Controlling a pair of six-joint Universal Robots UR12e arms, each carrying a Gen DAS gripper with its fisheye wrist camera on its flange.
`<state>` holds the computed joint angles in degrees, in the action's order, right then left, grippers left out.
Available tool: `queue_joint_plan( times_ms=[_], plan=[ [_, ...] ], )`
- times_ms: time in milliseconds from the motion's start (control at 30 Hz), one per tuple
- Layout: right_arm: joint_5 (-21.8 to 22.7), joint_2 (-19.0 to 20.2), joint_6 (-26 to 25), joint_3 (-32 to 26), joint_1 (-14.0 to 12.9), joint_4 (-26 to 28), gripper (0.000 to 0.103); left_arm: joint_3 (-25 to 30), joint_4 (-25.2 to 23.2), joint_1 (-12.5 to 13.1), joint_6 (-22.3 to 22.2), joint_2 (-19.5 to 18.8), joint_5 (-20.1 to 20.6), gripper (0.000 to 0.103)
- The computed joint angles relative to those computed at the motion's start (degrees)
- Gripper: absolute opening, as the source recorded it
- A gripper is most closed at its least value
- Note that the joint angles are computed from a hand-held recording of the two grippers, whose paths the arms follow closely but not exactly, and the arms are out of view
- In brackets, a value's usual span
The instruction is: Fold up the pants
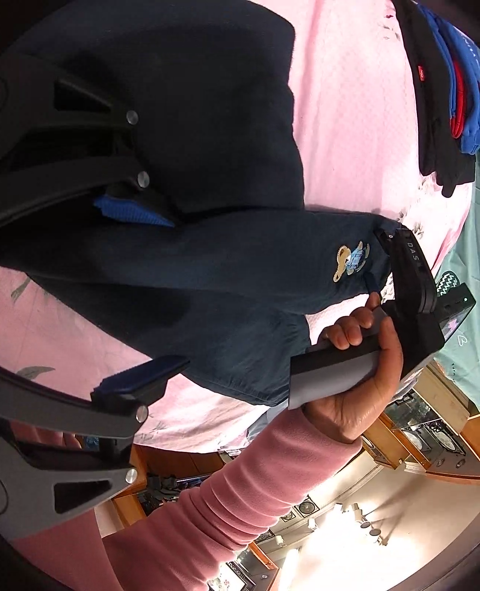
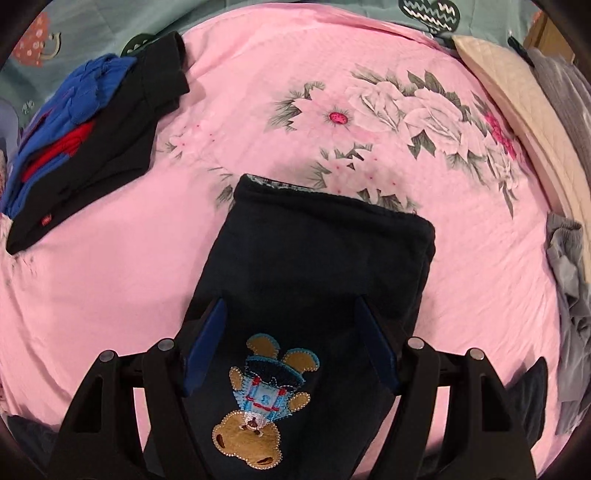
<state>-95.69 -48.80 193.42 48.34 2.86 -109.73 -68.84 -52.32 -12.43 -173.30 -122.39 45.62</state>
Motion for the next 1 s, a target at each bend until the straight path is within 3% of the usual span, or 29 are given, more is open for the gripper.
queue_joint_plan(
  times_ms=[33,67,100,167,233,300,367,533,633,700,733,800,833,900,1000],
  plan=[
    [0.2,0.0,-0.6,0.0,0.0,-0.2,0.064,0.0,0.0,0.0,0.0,0.0,0.0,0.067],
    [0.7,0.0,-1.6,-0.1,0.1,-0.2,0.053,0.0,0.0,0.0,0.0,0.0,0.0,0.067],
    [0.9,0.0,-2.2,-0.4,0.1,0.0,0.034,0.0,0.0,0.0,-0.1,0.0,-0.1,0.067],
    [1.0,0.3,-4.2,-1.5,0.4,1.4,0.009,0.0,-0.1,0.0,0.0,0.1,-0.2,0.067],
    [2.1,0.4,-4.6,-2.4,0.4,2.2,0.001,0.0,-0.1,0.1,-0.1,0.0,-0.4,0.067],
    [6.1,-0.7,-4.6,-1.2,-0.3,0.0,0.001,-0.1,-0.1,0.2,-0.3,0.0,-0.9,0.067],
    [13.6,-2.5,-2.5,0.6,-1.6,-4.0,0.001,-0.3,0.0,0.3,-0.3,0.1,-1.1,0.067],
    [37.4,-12.9,6.6,16.8,-8.0,-28.9,0.001,-0.9,1.2,0.1,0.3,0.5,0.3,0.067],
    [46.4,-19.0,16.5,29.5,-12.7,-45.2,0.001,-1.3,1.7,0.2,0.6,0.7,-0.7,0.071],
    [45.6,-22.2,18.2,36.1,-14.8,-46.6,0.001,-1.2,0.9,0.2,1.7,0.7,-1.8,0.072],
    [42.1,-24.3,17.5,39.4,-15.6,-43.7,0.004,-1.0,0.0,0.2,2.6,0.6,-2.1,0.072],
    [34.8,-27.3,17.6,43.4,-16.8,-36.1,0.033,-0.4,-1.7,-0.2,4.0,0.5,-1.4,0.073],
    [33.9,-28.0,18.8,44.5,-17.3,-35.1,0.046,-0.2,-2.1,-0.3,4.3,0.4,-1.1,0.073],
    [36.4,-29.0,18.6,46.9,-18.4,-37.1,0.046,-0.1,-2.3,-0.2,4.2,0.3,-1.5,0.074],
    [39.2,-30.0,16.0,48.1,-18.7,-40.2,0.055,0.1,-2.4,-0.1,3.6,0.1,-2.1,0.074]
  ],
)
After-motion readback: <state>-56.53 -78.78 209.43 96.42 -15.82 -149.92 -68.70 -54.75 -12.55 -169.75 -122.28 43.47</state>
